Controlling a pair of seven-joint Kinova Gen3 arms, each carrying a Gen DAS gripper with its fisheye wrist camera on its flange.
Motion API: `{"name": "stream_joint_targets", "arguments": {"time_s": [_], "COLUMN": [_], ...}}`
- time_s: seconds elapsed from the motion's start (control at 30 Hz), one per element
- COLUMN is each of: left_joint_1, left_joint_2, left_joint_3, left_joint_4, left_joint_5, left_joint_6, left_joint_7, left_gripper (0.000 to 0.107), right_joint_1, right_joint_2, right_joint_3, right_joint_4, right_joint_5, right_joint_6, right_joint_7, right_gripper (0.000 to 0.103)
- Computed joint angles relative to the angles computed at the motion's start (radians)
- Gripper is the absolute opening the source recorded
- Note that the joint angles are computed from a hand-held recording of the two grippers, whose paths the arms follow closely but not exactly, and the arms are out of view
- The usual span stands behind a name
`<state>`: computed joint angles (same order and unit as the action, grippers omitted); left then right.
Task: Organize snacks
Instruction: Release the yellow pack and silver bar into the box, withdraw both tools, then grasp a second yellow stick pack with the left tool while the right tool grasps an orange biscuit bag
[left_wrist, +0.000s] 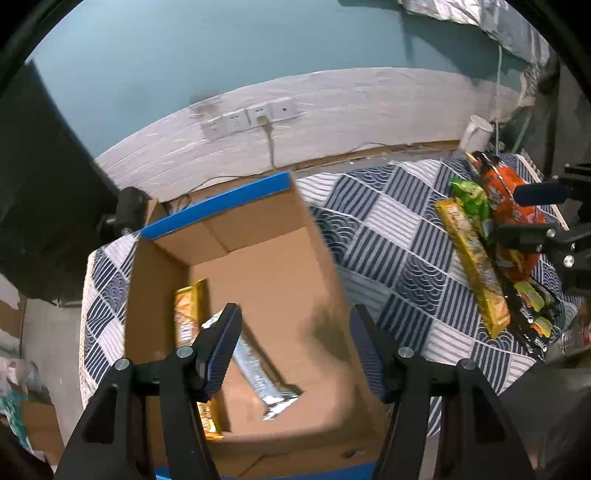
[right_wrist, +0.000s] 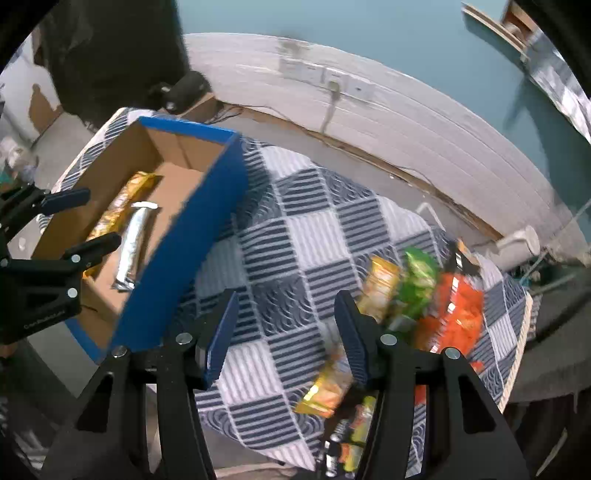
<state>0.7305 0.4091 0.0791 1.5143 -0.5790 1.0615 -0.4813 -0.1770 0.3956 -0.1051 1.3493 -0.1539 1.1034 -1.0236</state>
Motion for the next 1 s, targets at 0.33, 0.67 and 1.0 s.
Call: {"name": "stream_joint_targets", "arguments": {"time_s": [0.33, 0.67, 1.0], "left_joint_1": [0.047, 0.083, 0.074], "left_joint_2": [0.11, 0.214, 0.302], "left_joint_3": [-0.001, -0.028, -0.043], "left_joint_4": [-0.171, -0.331, -0.456], "left_joint_5": [0.017, 0.077, 0.165], "left_joint_6": [0.059, 0.096, 0.114], "left_joint_7": [-0.107, -0.213, -0.273], "left_gripper": [0.063, 0.068, 0.068], "right_joint_1": [0.116, 0.191, 0.202], "right_joint_2": [0.002, 0.03, 0.112], "right_joint_3": [0.032, 0.063, 0.084], "right_joint_4": [-0.003, 0.002, -0.031], "right_joint_5": [-0.039, -0.027, 0.029], "right_joint_6": [-0.003, -0.039, -0.056], "right_joint_7": [0.037, 0.044, -0.044], "right_gripper": [0.063, 0.064, 0.066]}}
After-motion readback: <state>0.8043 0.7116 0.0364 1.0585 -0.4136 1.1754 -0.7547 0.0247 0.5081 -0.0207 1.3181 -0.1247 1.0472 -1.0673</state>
